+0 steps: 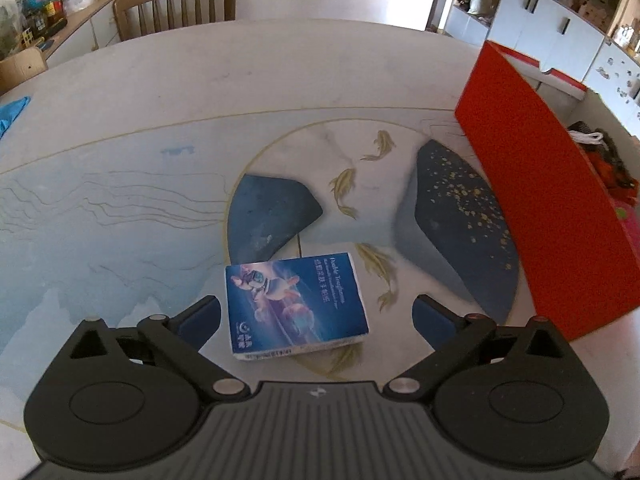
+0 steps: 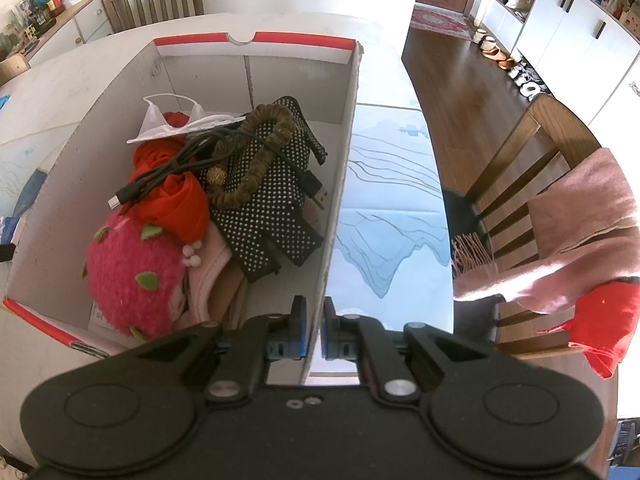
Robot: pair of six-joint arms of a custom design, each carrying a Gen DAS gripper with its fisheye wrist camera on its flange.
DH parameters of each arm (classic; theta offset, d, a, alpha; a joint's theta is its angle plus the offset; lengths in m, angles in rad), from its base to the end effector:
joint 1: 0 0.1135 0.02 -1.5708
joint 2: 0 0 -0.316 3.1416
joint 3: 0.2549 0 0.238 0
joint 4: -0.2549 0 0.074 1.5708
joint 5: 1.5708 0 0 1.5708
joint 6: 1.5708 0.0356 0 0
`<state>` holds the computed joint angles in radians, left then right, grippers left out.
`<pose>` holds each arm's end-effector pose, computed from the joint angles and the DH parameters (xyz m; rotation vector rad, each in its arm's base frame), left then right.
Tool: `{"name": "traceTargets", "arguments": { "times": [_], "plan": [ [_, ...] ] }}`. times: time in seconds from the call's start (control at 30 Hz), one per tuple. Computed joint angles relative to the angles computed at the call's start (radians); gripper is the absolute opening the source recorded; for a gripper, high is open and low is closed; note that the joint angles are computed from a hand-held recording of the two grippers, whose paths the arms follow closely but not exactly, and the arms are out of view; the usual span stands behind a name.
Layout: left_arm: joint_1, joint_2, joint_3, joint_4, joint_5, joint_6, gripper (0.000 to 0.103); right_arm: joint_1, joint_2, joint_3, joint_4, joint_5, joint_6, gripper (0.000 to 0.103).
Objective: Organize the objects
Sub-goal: 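Move the left gripper back to the table over the blue card box, then close the left gripper on the blue printed card box, then lift the blue card box with the left gripper and carry it over the box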
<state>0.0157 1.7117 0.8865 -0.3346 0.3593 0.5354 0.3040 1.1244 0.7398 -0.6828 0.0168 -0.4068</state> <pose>0.3078 -0.0077 0.1995 0.7735 2.5210 -0.3111 0.1647 0.0510 0.2718 -0.9130 2.4762 -0.0570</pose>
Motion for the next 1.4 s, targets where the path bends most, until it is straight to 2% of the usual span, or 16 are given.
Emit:
{"name": "traceTargets", "arguments": {
  "times": [0.23,0.57,0.67,0.7,0.8,0.93,1.1,1.4],
  "plan": [
    [-0.034,0.051,-0.008,0.054,-0.061,-0.077,0.102,0.004,-0.003,-0.003,0.0,0.002,0.005,0.006],
    [-0.057,0.044,-0.055,0.149,-0.101,-0.087,0.101,0.003,-0.002,-0.003,0.001,0.001,0.006,0.005],
    [-0.061,0.031,-0.078,0.183,-0.122,-0.087,0.095,0.003,-0.001,-0.002,0.002,0.001,0.006,0.005],
    [-0.06,0.03,-0.079,0.182,-0.12,-0.088,0.089,0.003,-0.001,-0.002,0.001,0.0,0.007,0.005],
    [-0.054,0.018,-0.088,0.188,-0.115,-0.081,0.078,0.001,-0.002,-0.002,0.002,-0.001,0.006,0.005],
    [-0.041,-0.006,-0.11,0.201,-0.1,-0.063,0.078,0.001,-0.001,-0.003,0.002,-0.001,0.006,0.005],
    [-0.031,-0.037,-0.102,0.155,-0.069,-0.049,0.077,0.001,-0.001,-0.003,0.003,-0.001,0.004,0.005],
    [-0.053,-0.135,0.007,-0.065,0.042,-0.028,0.077,0.004,0.001,-0.002,0.006,0.0,0.005,0.005]
  ]
}}
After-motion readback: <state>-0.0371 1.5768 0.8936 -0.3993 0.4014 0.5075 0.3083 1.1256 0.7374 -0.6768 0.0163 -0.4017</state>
